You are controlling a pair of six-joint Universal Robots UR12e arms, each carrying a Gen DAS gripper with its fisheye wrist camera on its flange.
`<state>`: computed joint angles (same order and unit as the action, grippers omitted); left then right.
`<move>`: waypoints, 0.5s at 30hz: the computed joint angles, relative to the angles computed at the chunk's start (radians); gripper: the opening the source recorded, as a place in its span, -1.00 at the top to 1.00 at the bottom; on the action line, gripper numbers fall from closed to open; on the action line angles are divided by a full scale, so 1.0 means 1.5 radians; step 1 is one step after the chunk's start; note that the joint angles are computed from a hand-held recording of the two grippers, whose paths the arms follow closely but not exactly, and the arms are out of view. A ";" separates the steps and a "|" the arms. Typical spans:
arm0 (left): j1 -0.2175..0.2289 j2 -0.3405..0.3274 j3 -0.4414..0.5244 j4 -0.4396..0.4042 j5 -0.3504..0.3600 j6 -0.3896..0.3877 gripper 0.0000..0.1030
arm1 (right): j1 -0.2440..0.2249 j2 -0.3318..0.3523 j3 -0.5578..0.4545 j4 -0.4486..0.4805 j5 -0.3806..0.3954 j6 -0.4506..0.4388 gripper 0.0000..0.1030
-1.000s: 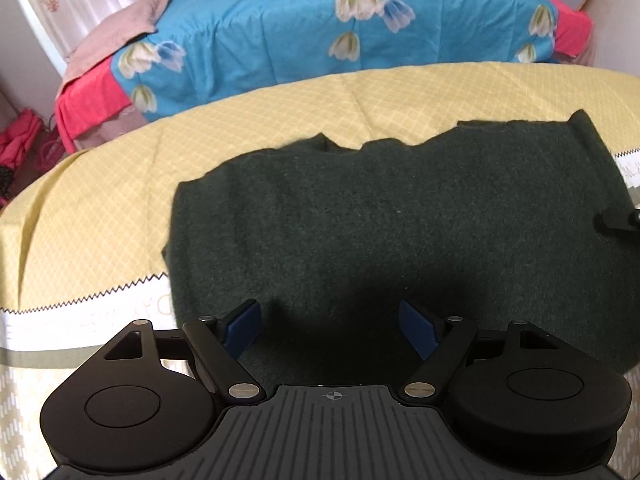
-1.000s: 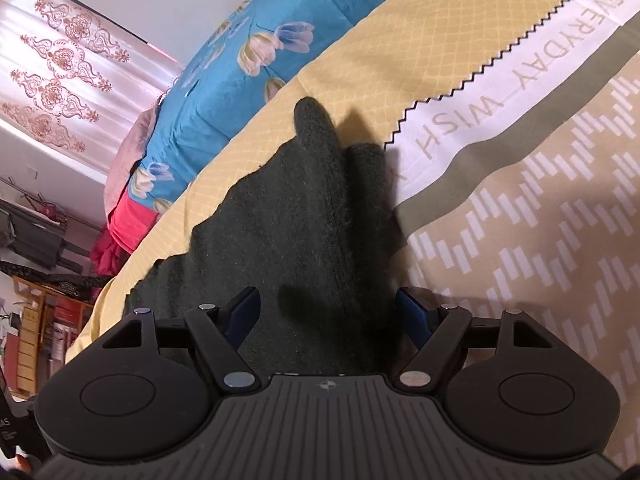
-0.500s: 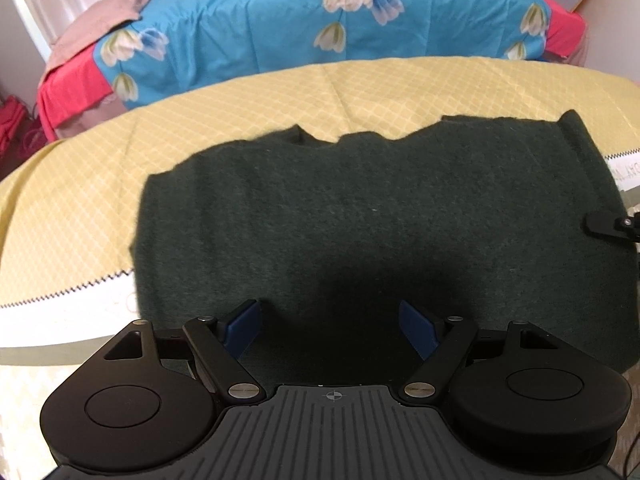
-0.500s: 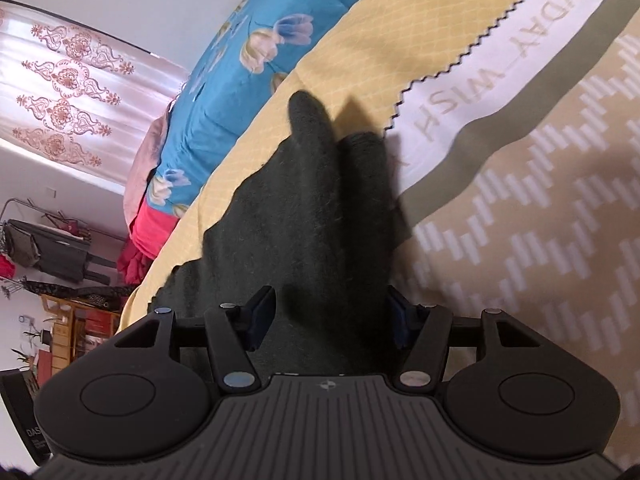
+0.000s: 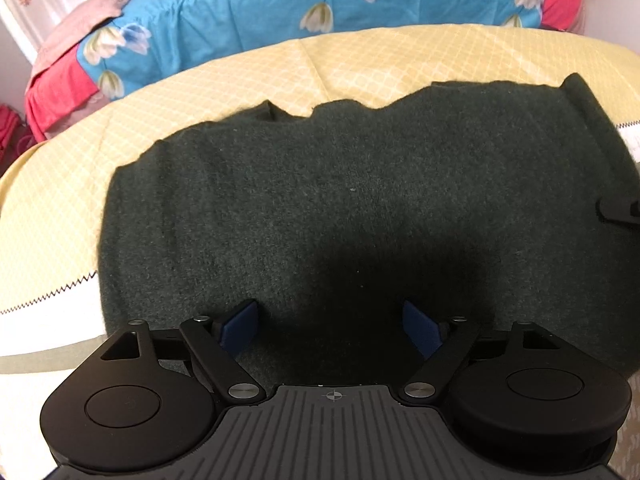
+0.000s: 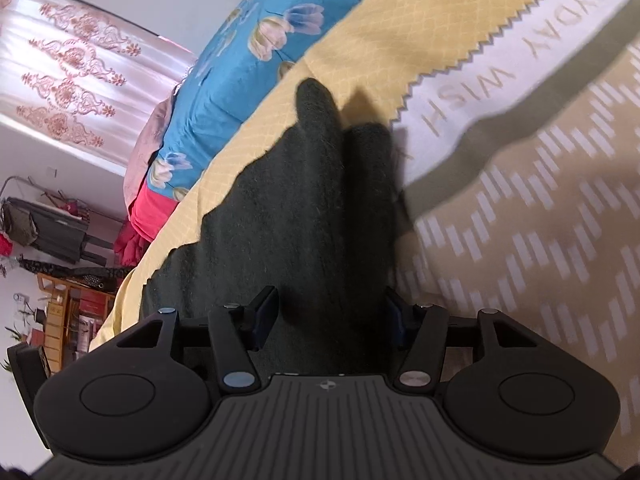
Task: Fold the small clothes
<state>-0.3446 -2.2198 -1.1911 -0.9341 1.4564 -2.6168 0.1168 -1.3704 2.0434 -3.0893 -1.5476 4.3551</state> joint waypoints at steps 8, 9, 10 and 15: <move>-0.001 -0.005 0.004 0.000 0.001 -0.004 -1.00 | 0.003 -0.022 0.013 0.016 -0.022 -0.005 -0.35; 0.000 -0.005 0.005 0.000 -0.001 -0.005 -1.00 | 0.005 -0.025 0.015 0.019 -0.024 -0.008 -0.35; 0.001 -0.005 0.003 0.002 -0.005 -0.007 -1.00 | 0.006 -0.026 0.017 0.022 -0.018 -0.012 -0.36; 0.004 -0.003 -0.007 0.017 -0.016 -0.005 -1.00 | 0.012 -0.011 -0.007 0.043 -0.014 -0.047 -0.36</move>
